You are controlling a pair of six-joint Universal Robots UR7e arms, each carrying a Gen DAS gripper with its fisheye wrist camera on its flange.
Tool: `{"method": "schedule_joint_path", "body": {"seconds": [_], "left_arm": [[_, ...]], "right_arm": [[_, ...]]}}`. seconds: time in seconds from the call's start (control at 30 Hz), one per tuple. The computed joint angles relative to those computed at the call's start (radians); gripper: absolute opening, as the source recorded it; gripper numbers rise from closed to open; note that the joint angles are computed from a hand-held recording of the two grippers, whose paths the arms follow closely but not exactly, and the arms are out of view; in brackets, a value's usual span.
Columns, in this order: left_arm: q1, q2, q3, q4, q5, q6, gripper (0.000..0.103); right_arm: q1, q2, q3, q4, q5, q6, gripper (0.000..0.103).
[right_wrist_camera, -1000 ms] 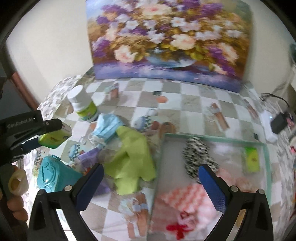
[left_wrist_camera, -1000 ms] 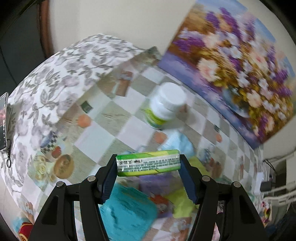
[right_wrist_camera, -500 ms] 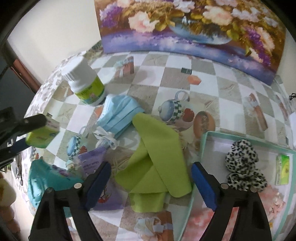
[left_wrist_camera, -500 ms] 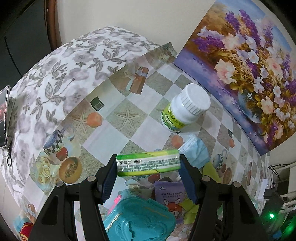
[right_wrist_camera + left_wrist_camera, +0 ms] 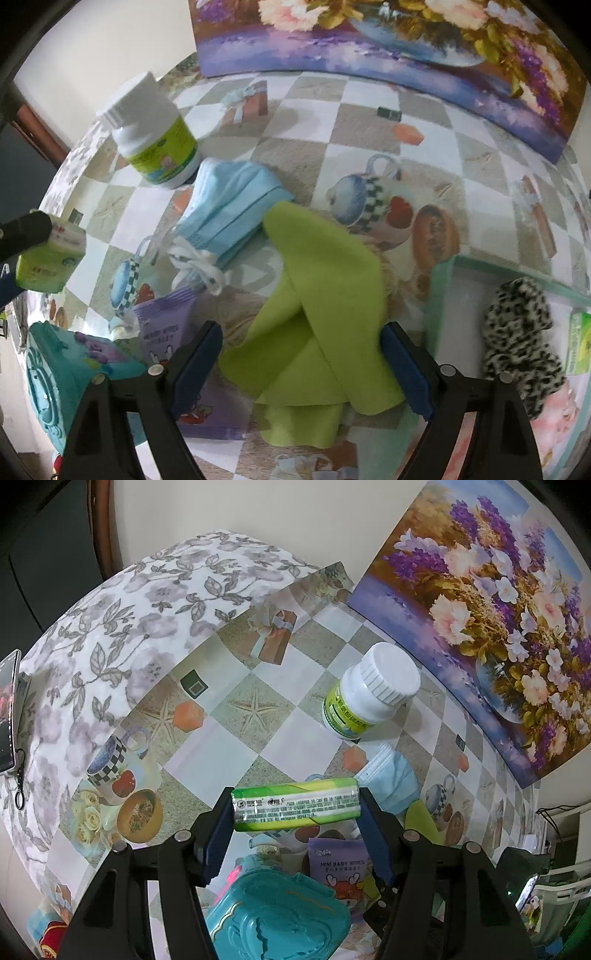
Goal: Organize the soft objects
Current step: 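Grasp the yellow-green cloth with right tool while left tool holds the tissue pack, then carry the tissue pack and yellow-green cloth into the tray and open both tools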
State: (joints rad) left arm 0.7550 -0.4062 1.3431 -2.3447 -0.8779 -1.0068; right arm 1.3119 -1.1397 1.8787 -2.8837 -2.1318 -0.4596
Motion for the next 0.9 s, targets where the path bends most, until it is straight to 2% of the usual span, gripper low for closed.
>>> {"method": "schedule_joint_path", "body": {"seconds": [0.13, 0.27, 0.37, 0.43, 0.67, 0.73, 0.9], "left_arm": [[-0.002, 0.000, 0.000, 0.001, 0.001, -0.003, 0.065], [-0.002, 0.001, 0.000, -0.002, -0.001, -0.001, 0.065], [-0.002, -0.001, 0.002, -0.003, 0.002, -0.002, 0.065], [-0.001, -0.001, 0.001, -0.002, 0.000, -0.002, 0.065], [0.001, 0.000, 0.001, 0.000, -0.006, 0.000, 0.065], [0.001, -0.001, 0.001, -0.001, -0.007, 0.001, 0.065], [-0.002, 0.001, 0.000, -0.004, -0.002, 0.005, 0.065]], "right_arm": [[-0.004, 0.008, 0.001, -0.017, -0.013, 0.001, 0.087], [0.002, 0.023, 0.009, -0.058, -0.047, -0.041, 0.083], [0.002, 0.020, 0.022, -0.092, -0.046, -0.063, 0.069], [0.004, 0.016, 0.028, -0.109, -0.048, -0.061, 0.047], [-0.017, -0.013, 0.023, -0.080, 0.002, -0.032, 0.032], [-0.023, -0.019, 0.018, -0.067, 0.021, -0.028, 0.024], [-0.033, -0.042, 0.019, -0.041, 0.067, -0.005, 0.015]]}}
